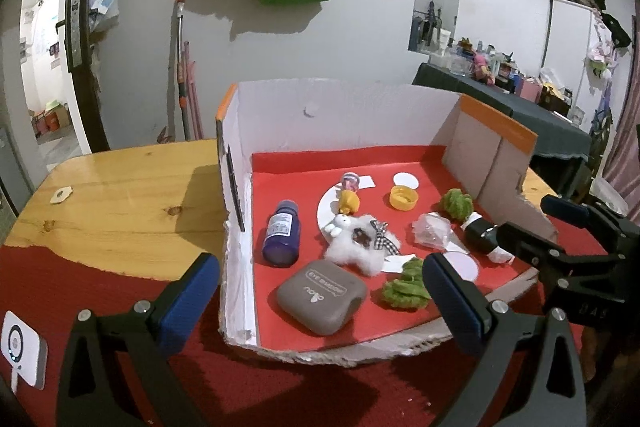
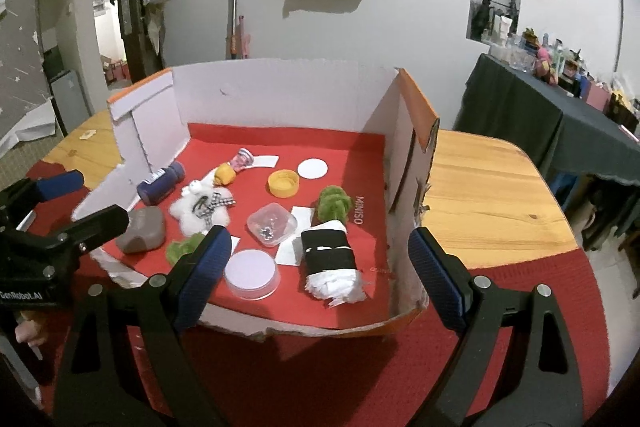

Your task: Organize objects

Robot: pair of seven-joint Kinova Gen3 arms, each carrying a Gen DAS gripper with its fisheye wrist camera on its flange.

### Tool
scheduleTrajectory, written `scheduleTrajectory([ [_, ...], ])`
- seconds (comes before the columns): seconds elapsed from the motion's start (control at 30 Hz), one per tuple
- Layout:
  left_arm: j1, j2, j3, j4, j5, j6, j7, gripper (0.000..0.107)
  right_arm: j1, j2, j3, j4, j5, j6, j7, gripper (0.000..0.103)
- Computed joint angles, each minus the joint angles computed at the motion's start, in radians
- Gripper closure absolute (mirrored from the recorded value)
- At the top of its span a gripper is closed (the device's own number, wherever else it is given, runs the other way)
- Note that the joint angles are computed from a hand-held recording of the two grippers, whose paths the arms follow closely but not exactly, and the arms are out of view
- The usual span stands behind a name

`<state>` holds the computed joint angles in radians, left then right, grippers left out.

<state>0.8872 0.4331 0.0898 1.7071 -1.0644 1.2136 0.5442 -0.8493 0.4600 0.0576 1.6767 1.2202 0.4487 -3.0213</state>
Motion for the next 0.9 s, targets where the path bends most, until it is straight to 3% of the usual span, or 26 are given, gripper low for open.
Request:
scheduleTrajectory([
  [0.27,0.003,0.022,-0.008,-0.014,0.006,0.014,-0.016,0.005,0.004,0.013,0.024,0.005,0.004,-0.037,-0.023,0.012],
  [0.9,0.009,0.03,-0.015,-0.007,0.004,0.019,0.004,0.005,-0.007,0.03,0.023,0.0,0.032,-0.019,-0.046,0.012],
])
